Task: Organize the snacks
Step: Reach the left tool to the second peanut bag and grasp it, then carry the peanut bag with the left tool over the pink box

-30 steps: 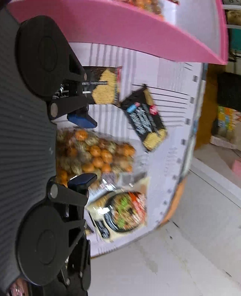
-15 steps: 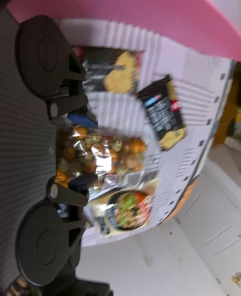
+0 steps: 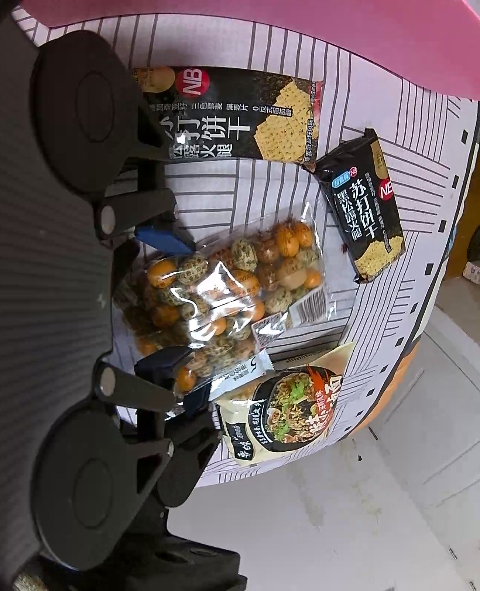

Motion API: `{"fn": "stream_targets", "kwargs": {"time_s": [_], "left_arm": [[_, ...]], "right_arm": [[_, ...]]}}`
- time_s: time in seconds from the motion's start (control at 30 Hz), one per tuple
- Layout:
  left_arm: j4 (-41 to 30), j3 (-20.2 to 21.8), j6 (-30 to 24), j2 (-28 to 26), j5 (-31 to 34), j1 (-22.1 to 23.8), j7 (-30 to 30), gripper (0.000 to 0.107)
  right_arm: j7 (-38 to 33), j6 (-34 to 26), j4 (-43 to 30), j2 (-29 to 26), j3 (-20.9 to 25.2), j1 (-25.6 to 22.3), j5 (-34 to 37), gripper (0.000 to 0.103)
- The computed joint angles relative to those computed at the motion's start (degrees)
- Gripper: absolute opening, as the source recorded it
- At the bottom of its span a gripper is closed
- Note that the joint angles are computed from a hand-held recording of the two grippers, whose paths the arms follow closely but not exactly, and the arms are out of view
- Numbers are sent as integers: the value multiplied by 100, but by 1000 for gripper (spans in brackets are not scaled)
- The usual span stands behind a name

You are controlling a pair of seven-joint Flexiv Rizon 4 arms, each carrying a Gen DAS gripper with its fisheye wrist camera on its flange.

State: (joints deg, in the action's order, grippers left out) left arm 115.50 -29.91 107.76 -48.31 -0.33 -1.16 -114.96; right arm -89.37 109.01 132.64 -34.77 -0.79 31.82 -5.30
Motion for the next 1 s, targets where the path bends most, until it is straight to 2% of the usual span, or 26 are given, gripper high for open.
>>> {"fn": "stream_targets", "kwargs": {"time_s": [0.07, 0.13, 0.2, 0.3, 0.37, 0.5, 0.6, 0.63, 0.7, 0.77, 0.83, 1.0], "left_arm": [[-2, 81, 78, 12, 15, -81, 15, 53], [11, 92, 174, 5, 75, -94, 30, 53], [37, 66, 168, 24, 93, -76, -1, 53], [101, -18, 170, 73, 153, -21, -19, 54], [172, 17, 213, 173, 155, -73, -53, 56], [301, -175, 4, 330, 194, 78, -106, 57], [458, -410, -172, 477, 200, 277, -118, 57], [506, -593, -191, 446, 256, 443, -96, 58], [603, -789, -197, 467, 301, 606, -88, 58], [704, -808, -223, 614, 302, 594, -82, 58], [801, -704, -248, 815, 222, 458, -135, 58], [1128, -388, -199, 1331, 86, 111, -333, 57]], "right_arm": [[6, -100, -26, 59, 79, -130, -79, 96], [7, -131, 14, 117, -5, -49, -54, 93], [117, -413, 54, 309, -66, 32, -13, 91], [409, -706, 44, 489, 279, -337, -123, 90], [469, -694, 169, 598, 236, -300, -191, 90], [707, -1024, 314, 900, 686, -757, -374, 90], [1001, -1337, 455, 1216, 648, -686, -462, 90], [1099, -1377, 505, 1302, 760, -781, -458, 90], [1188, -1292, 640, 1410, 819, -842, -516, 90], [1275, -1154, 777, 1482, 845, -852, -544, 90], [1346, -1025, 925, 1575, 748, -714, -569, 90], [1323, -488, 1514, 1957, -249, 614, -188, 90]]}}
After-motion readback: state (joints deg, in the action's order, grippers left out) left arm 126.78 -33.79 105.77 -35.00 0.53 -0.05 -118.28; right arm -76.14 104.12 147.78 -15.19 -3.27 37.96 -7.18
